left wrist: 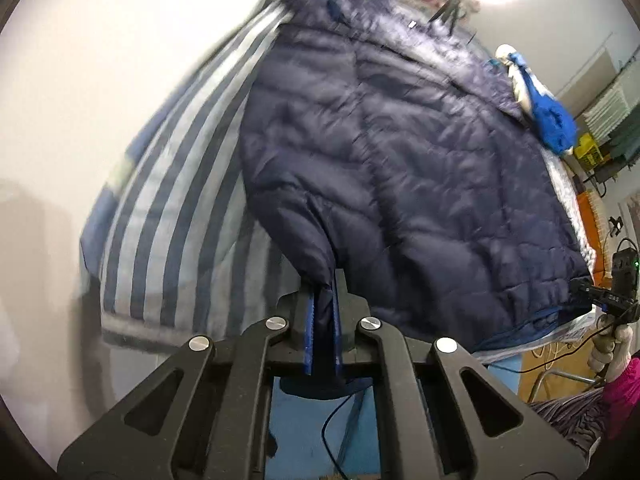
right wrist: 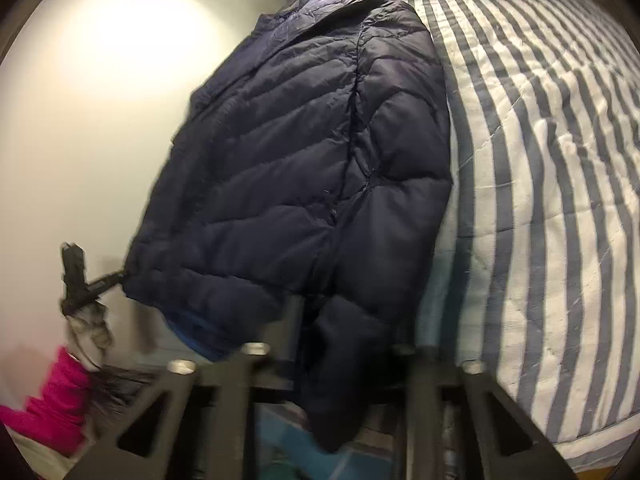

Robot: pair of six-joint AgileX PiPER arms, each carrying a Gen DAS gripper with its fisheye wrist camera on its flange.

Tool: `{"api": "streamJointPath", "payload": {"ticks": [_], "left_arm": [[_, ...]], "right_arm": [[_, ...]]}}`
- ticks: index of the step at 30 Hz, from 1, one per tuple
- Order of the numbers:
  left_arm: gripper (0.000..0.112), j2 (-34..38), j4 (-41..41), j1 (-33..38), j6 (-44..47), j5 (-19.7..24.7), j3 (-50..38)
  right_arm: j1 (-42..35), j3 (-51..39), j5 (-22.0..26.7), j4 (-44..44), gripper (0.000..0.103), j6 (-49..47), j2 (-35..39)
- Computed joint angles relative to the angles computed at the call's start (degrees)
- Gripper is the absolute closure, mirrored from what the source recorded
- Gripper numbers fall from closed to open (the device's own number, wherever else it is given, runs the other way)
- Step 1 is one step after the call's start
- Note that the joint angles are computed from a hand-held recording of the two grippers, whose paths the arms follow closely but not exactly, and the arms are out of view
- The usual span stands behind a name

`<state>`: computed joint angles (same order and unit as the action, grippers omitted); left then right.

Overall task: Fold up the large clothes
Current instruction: 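Grasp the jacket hem with both grippers and lift it toward the collar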

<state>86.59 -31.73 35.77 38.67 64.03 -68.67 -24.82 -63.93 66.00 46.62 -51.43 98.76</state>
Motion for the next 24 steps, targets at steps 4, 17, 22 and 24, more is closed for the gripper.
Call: {"api": "streamJointPath", "payload": {"ticks": [4,17,22,24], "left_arm": [[0.108,-0.6,-3.5,0.1,-0.5,1.6,-4.2],[0.109,5.7,-5.3,-2.1,-8.7,0.8,-21.7],[0.109,9.9,-2.5,-6.1,-13.1,-1.2,-30.2],[0.109,12.3,-1.1,-7.8,-15.3,-1.8,-34.6]], "right_arm": [[0.7,-1.0,-0.7,2.2,0.097,-0.4,-3.2],[-0.5,-12.3,-0.2,12.3,0.098,3.8,-4.0],[1.9,-18.8,-3.4,10.7,0.099,7.8,-1.9],[2.6,-20.7,-4.4,9.8,0.099,8.9,-1.1]]}}
